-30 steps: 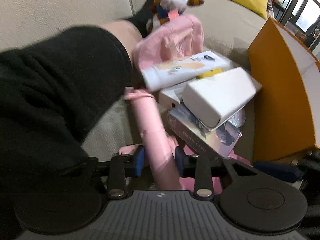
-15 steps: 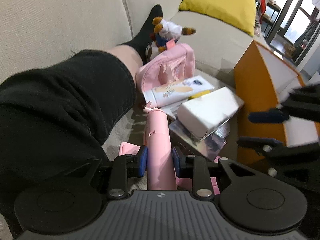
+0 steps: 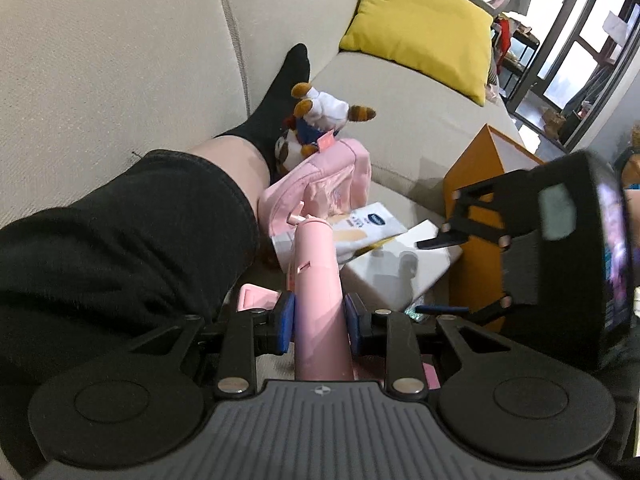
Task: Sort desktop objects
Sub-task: 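Grasp the white glasses case with the right tool while the left tool lifts the selfie stick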
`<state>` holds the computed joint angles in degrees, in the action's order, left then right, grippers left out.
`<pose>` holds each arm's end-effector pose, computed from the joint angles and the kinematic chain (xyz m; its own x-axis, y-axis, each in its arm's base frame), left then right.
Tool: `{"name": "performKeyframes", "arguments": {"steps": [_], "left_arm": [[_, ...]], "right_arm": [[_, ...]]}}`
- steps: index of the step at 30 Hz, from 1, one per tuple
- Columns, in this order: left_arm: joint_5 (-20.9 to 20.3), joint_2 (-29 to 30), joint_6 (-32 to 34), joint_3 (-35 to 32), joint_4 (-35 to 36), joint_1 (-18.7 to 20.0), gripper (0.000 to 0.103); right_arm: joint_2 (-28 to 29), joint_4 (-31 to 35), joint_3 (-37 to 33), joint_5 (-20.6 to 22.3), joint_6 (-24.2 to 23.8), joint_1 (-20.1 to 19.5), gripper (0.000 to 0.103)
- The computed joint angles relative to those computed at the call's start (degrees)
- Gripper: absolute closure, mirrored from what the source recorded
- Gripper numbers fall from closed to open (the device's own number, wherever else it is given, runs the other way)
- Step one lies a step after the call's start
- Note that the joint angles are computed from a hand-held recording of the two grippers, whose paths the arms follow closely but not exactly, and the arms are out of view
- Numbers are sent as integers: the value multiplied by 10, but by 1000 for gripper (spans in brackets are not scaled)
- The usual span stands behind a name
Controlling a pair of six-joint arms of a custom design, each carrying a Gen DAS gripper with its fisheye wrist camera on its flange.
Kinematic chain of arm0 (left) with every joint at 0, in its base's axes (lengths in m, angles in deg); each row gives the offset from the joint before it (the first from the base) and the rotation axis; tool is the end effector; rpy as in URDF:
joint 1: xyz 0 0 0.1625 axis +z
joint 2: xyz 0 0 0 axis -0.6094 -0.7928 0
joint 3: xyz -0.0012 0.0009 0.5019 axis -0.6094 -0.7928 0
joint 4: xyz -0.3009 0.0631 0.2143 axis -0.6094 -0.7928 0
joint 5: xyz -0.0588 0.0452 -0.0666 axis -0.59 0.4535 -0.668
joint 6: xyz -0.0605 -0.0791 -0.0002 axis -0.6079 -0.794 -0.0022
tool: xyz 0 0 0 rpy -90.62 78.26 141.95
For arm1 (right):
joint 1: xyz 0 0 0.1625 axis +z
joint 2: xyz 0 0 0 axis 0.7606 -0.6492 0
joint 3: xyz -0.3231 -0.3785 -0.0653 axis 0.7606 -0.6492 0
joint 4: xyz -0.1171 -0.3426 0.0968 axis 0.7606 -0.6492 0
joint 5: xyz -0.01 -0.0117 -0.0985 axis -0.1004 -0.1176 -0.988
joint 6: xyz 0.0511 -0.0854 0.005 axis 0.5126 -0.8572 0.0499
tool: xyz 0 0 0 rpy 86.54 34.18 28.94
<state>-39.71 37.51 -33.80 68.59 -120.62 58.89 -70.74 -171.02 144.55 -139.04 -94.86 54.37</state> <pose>-0.3847 -0.3755 0.1316 -0.8220 -0.2905 -0.4899 0.1322 0.7393 -0.6603 0.2085 -0.4967 0.2594 0.6434 -0.7655 -0.0077 -0.6329 -0.5376 0.5571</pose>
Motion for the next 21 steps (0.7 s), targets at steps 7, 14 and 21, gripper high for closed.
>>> {"name": "performKeyframes", "arguments": {"steps": [7,14,21], "left_arm": [[2,2,23,0,-25,14,72],[7,3,26,-1,-27,17,72],[11,-3,11,2,-18,10,72]], "right_arm": [[26,-40,2,11,-51,-6,40],[9,19,-25,27,-44,-7,55],[-32,83,-56,87,-4,-12,71]]}}
